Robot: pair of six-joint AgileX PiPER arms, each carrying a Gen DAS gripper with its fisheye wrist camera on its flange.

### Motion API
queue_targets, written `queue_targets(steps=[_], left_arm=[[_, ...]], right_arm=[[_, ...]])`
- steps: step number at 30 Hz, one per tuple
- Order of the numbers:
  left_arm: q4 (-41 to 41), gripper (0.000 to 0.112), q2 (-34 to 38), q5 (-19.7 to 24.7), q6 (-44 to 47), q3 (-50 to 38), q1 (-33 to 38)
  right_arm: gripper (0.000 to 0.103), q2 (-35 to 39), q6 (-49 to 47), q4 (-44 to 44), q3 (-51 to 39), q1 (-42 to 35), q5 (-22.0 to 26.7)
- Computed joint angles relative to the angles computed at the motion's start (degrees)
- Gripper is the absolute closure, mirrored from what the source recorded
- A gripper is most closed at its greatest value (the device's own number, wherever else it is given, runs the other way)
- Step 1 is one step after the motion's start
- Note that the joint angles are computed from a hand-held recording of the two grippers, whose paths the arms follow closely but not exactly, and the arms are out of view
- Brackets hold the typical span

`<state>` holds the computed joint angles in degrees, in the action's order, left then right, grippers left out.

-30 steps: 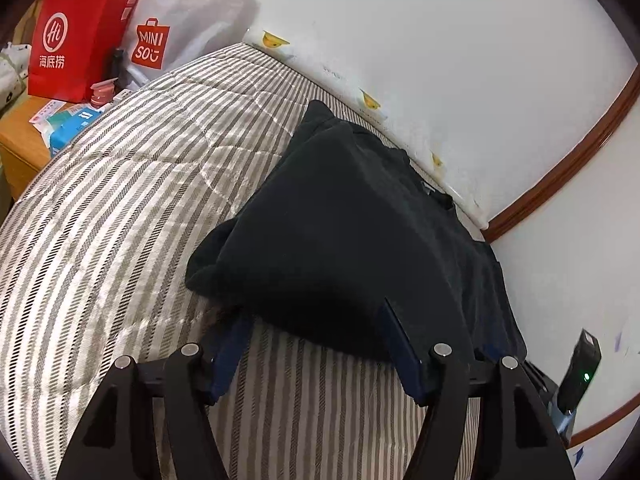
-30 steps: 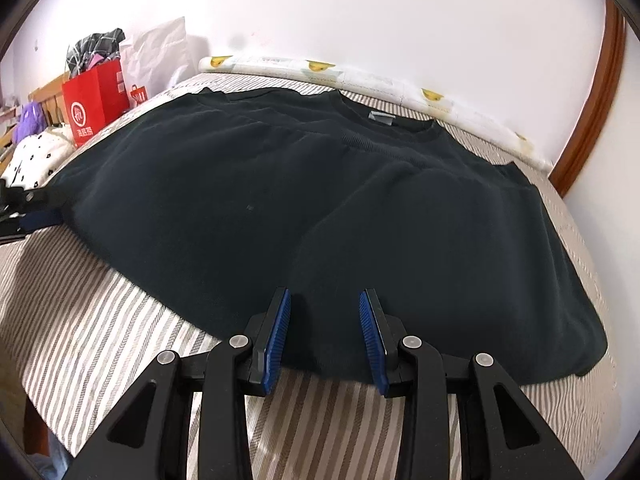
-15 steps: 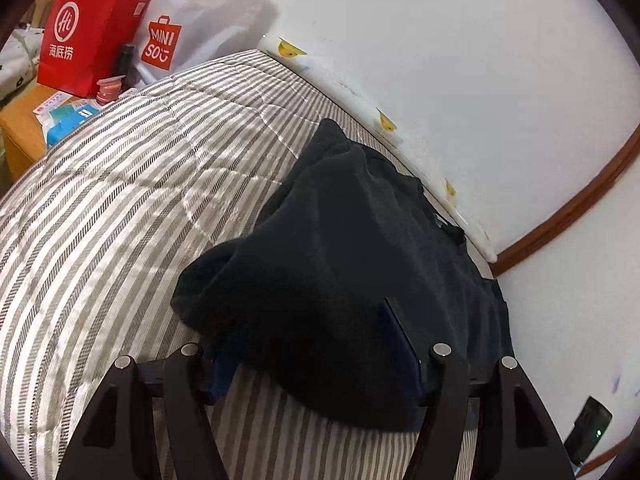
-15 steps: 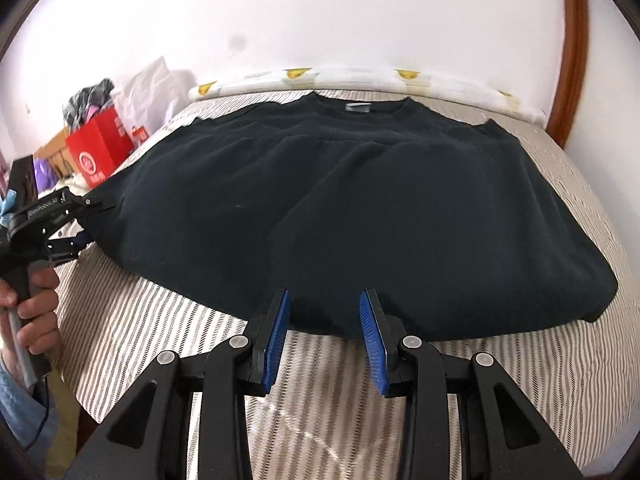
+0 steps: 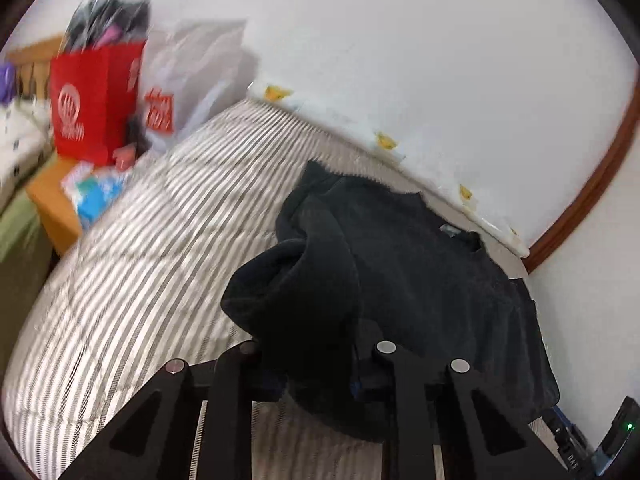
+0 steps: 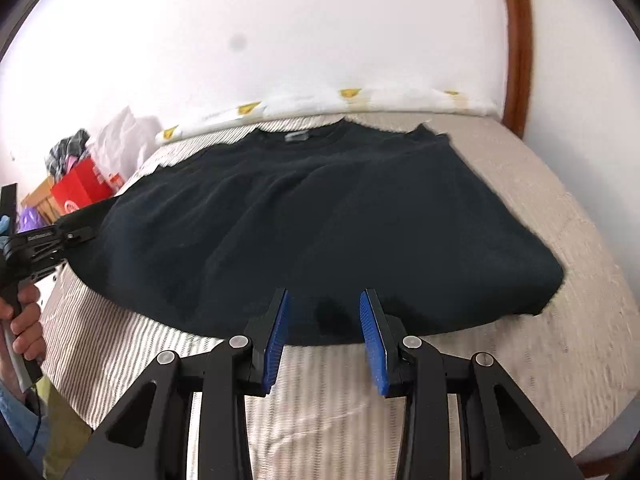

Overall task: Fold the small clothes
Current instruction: 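Grasp the sweatshirt hem with the left tool and lift it toward the collar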

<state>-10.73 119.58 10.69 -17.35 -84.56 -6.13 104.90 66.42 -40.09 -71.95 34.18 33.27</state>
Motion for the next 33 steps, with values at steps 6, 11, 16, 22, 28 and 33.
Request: queue_targets(steps=[6, 11, 16, 22, 28, 33], left_arm=[[3.94, 0.095, 1.07, 2.90, -1.77, -8.30, -4.95], [-6.44, 0.097, 5.30, 7.80, 11.21, -17.35, -9.00], [-13.13, 0.097, 12.13, 14.23, 20.89, -26.28, -12.65], [-11.48, 0.097, 20.76, 23.05, 21.51, -37.22, -15.44], [-16.50, 0.084, 19.17, 23.79, 29.27, -35.01, -14.56], [-30.39, 0.059, 12.80, 24.96, 43.36, -24.73, -10.77]], right_arm=[[0.067, -6.25, 4.21, -4.03, 6.46, -3.33, -0.11], [0.067, -10.15, 7.86, -6.25, 11.18, -4.96, -1.38], [0.067, -11.49, 8.60, -6.46, 13.23, -5.21, -1.38], [0.067, -10.41, 7.24, -5.51, 13.18, -4.29, -0.62], [0.065, -8.49, 2.92, -3.41, 9.23, -2.83, 0.50], [0.054, -6.34, -1.29, -1.46, 3.39, -1.12, 0.28]])
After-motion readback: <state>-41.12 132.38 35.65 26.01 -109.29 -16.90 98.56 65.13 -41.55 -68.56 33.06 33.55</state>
